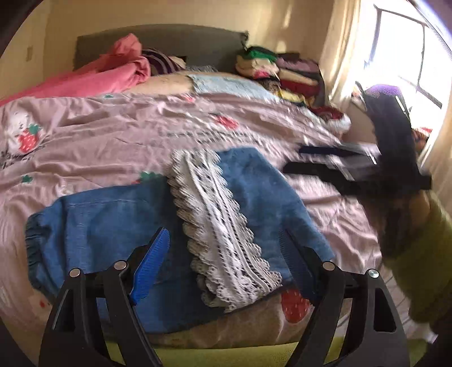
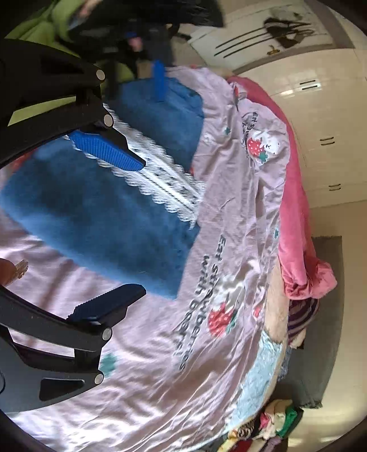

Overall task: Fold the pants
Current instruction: 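Lay the folded legs down and open both tools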

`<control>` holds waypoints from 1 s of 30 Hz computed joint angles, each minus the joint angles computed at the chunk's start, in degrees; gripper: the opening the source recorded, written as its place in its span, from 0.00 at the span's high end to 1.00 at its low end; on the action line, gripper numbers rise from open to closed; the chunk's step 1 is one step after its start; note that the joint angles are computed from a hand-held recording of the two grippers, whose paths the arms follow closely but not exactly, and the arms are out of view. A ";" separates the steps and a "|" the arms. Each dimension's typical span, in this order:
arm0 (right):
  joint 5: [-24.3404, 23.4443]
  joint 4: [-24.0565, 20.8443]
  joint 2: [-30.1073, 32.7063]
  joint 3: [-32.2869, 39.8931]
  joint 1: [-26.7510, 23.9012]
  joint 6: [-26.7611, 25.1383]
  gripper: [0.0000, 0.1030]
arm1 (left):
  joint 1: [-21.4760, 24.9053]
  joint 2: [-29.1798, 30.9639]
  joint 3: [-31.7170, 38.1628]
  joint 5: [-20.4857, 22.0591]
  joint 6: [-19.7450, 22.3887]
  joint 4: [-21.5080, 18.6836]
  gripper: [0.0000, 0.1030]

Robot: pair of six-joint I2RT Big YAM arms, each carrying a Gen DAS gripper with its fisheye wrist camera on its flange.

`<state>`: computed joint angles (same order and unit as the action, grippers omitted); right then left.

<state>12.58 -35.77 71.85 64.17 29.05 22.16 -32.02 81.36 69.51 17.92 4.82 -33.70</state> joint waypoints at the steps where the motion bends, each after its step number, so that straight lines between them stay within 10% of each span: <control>1: -1.15 0.01 1.24 0.90 -0.66 -0.57 0.27 | -0.46 0.77 0.36 -0.12 0.79 -1.13 0.23; 12: -6.20 -5.51 14.52 8.46 -3.90 -0.86 0.22 | 0.04 6.74 3.26 1.31 2.89 -9.42 0.23; 30: 1.48 -0.30 1.49 0.18 1.16 8.04 0.12 | 3.03 1.56 2.82 -3.12 -0.30 -6.86 0.05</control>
<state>14.06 -36.06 73.34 64.36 30.21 30.19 -28.98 82.92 72.33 14.80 4.52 -40.57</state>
